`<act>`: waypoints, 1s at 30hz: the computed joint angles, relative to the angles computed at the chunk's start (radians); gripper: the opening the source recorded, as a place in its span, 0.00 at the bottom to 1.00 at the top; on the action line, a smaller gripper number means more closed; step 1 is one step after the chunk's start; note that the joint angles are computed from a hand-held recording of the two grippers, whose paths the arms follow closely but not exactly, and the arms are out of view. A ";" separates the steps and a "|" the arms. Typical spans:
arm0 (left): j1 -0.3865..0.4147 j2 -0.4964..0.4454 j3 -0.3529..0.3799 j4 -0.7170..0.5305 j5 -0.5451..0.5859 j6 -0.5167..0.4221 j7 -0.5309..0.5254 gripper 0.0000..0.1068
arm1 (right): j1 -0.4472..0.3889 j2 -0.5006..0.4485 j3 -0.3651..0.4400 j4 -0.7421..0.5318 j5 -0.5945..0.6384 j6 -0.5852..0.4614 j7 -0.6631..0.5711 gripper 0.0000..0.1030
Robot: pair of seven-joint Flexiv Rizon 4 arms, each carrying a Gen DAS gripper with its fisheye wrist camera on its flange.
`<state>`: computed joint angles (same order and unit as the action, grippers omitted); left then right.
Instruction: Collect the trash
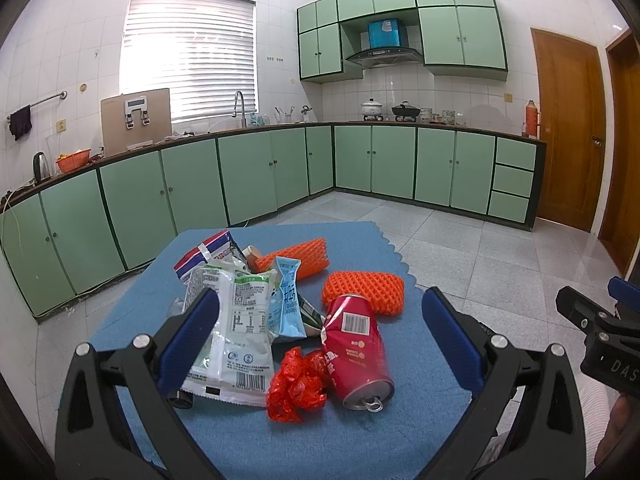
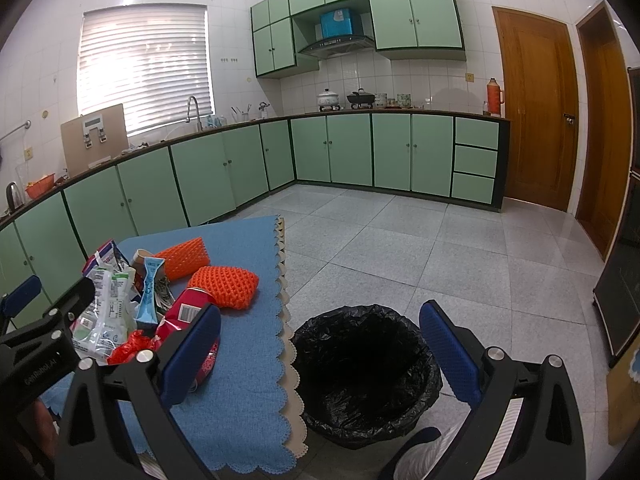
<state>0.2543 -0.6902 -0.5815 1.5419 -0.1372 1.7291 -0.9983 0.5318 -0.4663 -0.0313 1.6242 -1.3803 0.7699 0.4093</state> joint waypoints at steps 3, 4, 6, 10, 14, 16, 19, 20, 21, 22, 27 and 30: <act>0.003 0.001 -0.003 0.001 0.000 -0.003 0.000 0.92 | 0.000 -0.001 0.000 -0.001 0.001 0.000 -0.001 0.94; 0.003 0.003 -0.002 0.001 -0.001 -0.005 0.001 0.92 | 0.000 -0.001 0.000 -0.001 0.001 0.001 0.000 0.94; 0.000 -0.003 0.001 -0.007 -0.003 -0.009 0.004 0.92 | 0.000 -0.001 0.000 -0.001 0.002 0.001 0.000 0.94; 0.001 -0.004 -0.001 -0.006 -0.004 -0.006 0.007 0.92 | -0.001 -0.002 -0.001 -0.001 0.001 0.003 0.002 0.94; 0.000 -0.004 -0.001 -0.005 -0.006 -0.006 0.007 0.92 | 0.000 -0.003 -0.002 -0.001 0.000 0.004 0.004 0.94; 0.000 -0.004 -0.002 -0.004 -0.005 -0.004 0.008 0.92 | -0.001 -0.001 -0.001 0.003 -0.002 0.004 0.007 0.94; 0.000 -0.004 -0.001 -0.005 -0.005 -0.005 0.008 0.92 | 0.002 -0.010 -0.004 -0.012 0.006 0.003 -0.001 0.94; 0.000 -0.004 -0.002 -0.004 -0.006 -0.005 0.008 0.92 | 0.002 -0.010 -0.005 -0.012 0.006 0.003 -0.001 0.94; 0.001 -0.004 -0.002 -0.004 -0.005 -0.005 0.008 0.92 | 0.002 -0.010 -0.005 -0.012 0.006 0.005 -0.002 0.94; 0.001 -0.004 -0.002 -0.004 -0.005 -0.005 0.008 0.92 | 0.003 -0.008 -0.005 -0.009 0.004 0.005 0.001 0.94; 0.000 -0.004 -0.001 -0.005 -0.006 -0.005 0.008 0.92 | 0.000 -0.003 -0.003 -0.002 0.001 0.006 0.005 0.94; 0.000 -0.004 -0.002 -0.004 -0.005 -0.003 0.008 0.92 | 0.000 -0.005 -0.003 -0.005 0.003 0.005 0.002 0.94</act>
